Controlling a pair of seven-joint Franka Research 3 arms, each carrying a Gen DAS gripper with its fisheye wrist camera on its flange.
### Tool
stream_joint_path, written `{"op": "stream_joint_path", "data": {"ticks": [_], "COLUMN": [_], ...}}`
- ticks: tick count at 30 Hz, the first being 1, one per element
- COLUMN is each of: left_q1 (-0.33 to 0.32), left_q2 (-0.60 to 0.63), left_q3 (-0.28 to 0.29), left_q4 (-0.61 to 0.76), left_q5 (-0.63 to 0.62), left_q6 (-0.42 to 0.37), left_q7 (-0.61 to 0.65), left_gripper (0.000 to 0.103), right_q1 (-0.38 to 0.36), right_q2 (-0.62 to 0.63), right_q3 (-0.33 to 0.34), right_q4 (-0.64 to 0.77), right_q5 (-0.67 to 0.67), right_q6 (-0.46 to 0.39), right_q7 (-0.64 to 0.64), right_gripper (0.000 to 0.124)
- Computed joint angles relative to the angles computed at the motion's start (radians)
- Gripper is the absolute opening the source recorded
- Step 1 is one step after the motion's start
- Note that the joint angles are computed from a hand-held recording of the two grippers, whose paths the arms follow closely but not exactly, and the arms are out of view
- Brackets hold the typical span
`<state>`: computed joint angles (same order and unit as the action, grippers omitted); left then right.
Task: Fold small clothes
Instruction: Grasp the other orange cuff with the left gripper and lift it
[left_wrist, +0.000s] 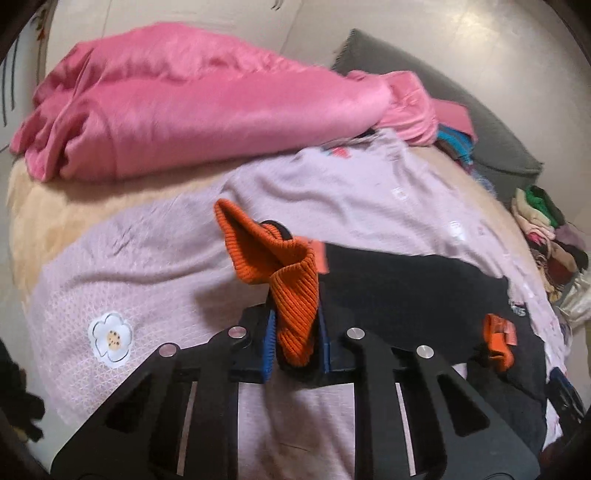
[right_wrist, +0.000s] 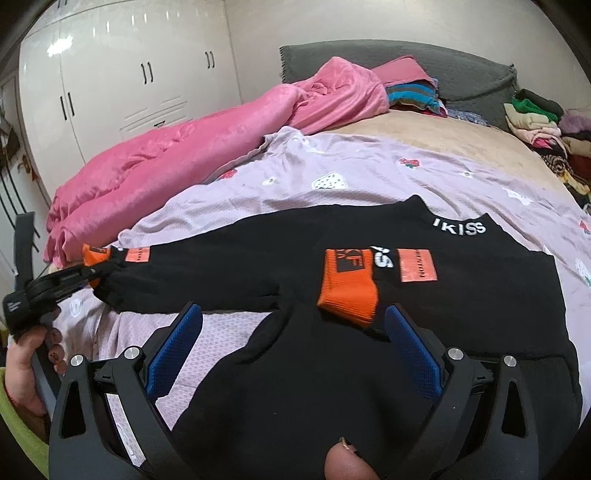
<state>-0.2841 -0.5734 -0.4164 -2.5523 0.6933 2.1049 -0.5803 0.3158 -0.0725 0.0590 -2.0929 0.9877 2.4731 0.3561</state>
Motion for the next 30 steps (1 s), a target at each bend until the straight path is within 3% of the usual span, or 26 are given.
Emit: {"op": "stream_joint_path", "data": {"ticks": [11, 16, 30], "left_q1": [0.026, 0.027, -0.061], "left_q2": [0.129, 0.231, 0.534], "left_q3": [-0.019, -0.015, 0.051], "left_q4": [0.206, 0.323, 0.706], "left_q5": [0.132, 0.202, 0.372], "left_q6": [-0.011, 0.004, 0.039], "left_q7": [0.107, 0.150, 0.312], "left_gripper": [0.010, 0.009, 0.008], "right_q1": [-0.049, -0.076, -0.191], "right_q2": [0.017, 0.030, 0.091], "right_q3": [-0.030, -0.038, -0.076], "right_q4": [0.041, 0.053, 0.128], "right_q5": [0.052, 0.033, 0.057], "right_q6": [-0.034, 0.011, 0.004], "right_q7": [0.009, 0.043, 0.086], "right_gripper": [0.098, 0.098, 0.098]}}
